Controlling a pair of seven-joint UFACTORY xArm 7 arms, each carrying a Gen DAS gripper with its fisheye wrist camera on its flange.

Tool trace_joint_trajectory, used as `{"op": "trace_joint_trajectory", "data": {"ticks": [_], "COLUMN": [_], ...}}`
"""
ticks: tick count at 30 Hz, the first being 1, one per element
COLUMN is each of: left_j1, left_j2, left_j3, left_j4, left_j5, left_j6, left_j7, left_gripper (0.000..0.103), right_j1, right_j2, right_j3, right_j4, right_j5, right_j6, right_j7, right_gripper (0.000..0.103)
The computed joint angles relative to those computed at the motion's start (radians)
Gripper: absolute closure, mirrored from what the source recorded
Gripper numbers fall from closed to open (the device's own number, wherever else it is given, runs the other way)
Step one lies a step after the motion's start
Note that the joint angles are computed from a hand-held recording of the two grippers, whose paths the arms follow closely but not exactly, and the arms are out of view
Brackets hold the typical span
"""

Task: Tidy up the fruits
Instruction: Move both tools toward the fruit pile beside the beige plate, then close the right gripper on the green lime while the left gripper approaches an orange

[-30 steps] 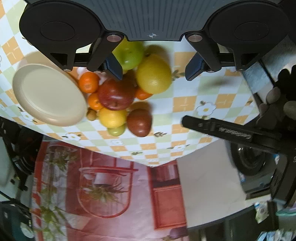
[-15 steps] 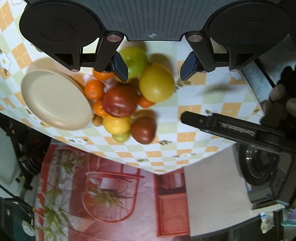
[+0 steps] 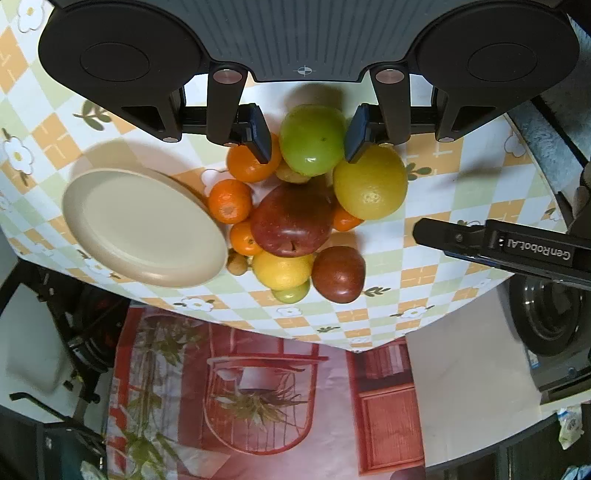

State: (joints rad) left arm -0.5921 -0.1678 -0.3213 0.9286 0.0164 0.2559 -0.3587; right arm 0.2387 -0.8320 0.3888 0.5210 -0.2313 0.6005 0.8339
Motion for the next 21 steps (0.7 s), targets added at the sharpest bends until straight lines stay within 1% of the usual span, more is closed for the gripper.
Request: {"op": "trace_joint_trajectory", "data": {"ticks": [5, 9, 13, 16, 21], "left_j1": [0.002, 0.001, -0.011, -0.014, -0.014], "left_j2": [0.018, 0.046, 0.094, 0.134, 0.173], "left_j3": [0.004, 0.007, 0.017, 0.018, 0.018], "left_j4": [0.021, 0.052, 0.105, 0.151, 0.19], "left_j5": [-0.007, -0.015, -0.062, -0.083, -0.08], "left_j6": [0.015, 0.03, 0.058, 0.079, 0.104], "left_j7": [-0.003, -0.002, 0.042, 0.066, 0.071], "left_gripper": [0.049, 0.049, 0.049, 0.049, 0.049], "right_j1": [0.009, 0.026, 0.043, 0.055, 0.065], "right_j2": [0.026, 0.018, -0.007, -0.03, -0.085], "right_j3": [0.0, -0.01, -0.028, -0.038, -0.033], "right_j4": [0.0, -0.006, -0.024, -0.037, -0.06], "right_j5": [-0.01, -0.001, 0.027, 0.048, 0.064], "right_j6": [-0.03, -0.029, -0.03, -0.022, 0.019], "right_j7": [-0.021, -0.038, -0.041, -0.046, -0.05], "right_gripper": [0.062, 0.064, 0.064, 0.064, 0.064]}}
